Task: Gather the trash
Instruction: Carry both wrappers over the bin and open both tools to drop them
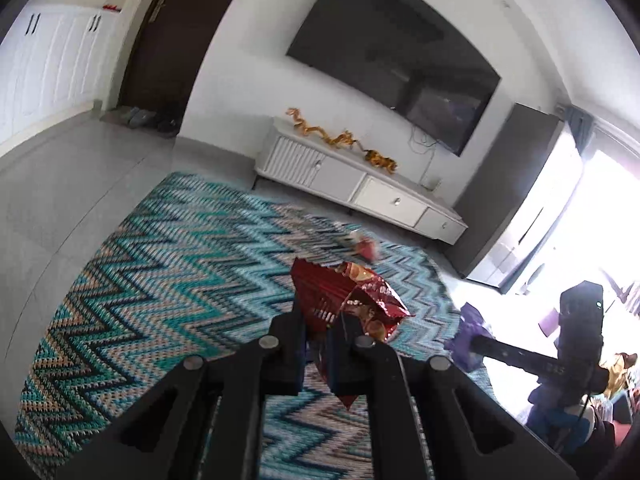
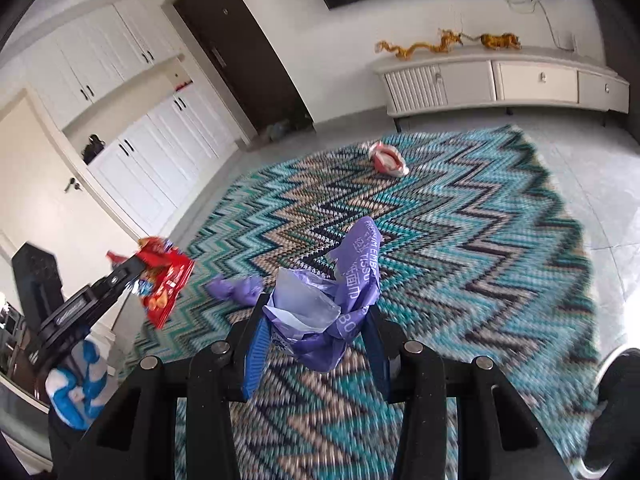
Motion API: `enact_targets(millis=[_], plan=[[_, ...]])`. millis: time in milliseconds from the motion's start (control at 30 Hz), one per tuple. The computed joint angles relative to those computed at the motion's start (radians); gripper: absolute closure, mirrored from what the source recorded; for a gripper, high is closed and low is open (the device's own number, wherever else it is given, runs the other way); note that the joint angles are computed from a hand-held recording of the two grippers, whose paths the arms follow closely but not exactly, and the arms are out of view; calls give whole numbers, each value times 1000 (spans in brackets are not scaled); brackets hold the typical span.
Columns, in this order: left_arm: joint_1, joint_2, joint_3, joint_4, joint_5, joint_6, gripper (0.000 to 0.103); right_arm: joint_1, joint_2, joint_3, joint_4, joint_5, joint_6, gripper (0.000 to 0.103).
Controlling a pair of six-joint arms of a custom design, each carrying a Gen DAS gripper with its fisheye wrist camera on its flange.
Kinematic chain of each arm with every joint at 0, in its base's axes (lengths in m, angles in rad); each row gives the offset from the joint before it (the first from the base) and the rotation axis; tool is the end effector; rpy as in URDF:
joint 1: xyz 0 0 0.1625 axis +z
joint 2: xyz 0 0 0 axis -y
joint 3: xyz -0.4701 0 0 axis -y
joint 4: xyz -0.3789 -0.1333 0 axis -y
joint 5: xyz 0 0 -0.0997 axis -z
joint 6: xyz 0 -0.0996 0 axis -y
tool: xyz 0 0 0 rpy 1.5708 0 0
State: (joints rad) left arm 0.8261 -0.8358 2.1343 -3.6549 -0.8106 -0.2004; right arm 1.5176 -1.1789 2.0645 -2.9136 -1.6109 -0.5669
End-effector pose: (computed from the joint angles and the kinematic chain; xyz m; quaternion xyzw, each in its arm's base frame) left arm -0.2166 -0.5329 0.1658 0.0938 0.8645 -0.4725 0.1434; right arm 0.0997 -0.5588 0.2583 0.2430 -0.9430 0.2098 0.0877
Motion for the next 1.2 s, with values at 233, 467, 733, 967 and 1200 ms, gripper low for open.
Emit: enact_targets(millis=[233,467,733,967,1200], plan=[[-97,30,-32,43,-9,8,96,-47,-218,121,-5,88,-76,62],[-172,111,-121,155,-73,2,96,-151,-430,194,11,169,-123,62],[-228,241,-314,353,-159,23,96,-352,-621,220,34,263,-162,62],[-237,431,-605,618,-237,65,96,-541,-630,178,6,300,-110,61],[-222,688,-996,941,-274,88,96,-646,-529,80,7,265,-55,59]])
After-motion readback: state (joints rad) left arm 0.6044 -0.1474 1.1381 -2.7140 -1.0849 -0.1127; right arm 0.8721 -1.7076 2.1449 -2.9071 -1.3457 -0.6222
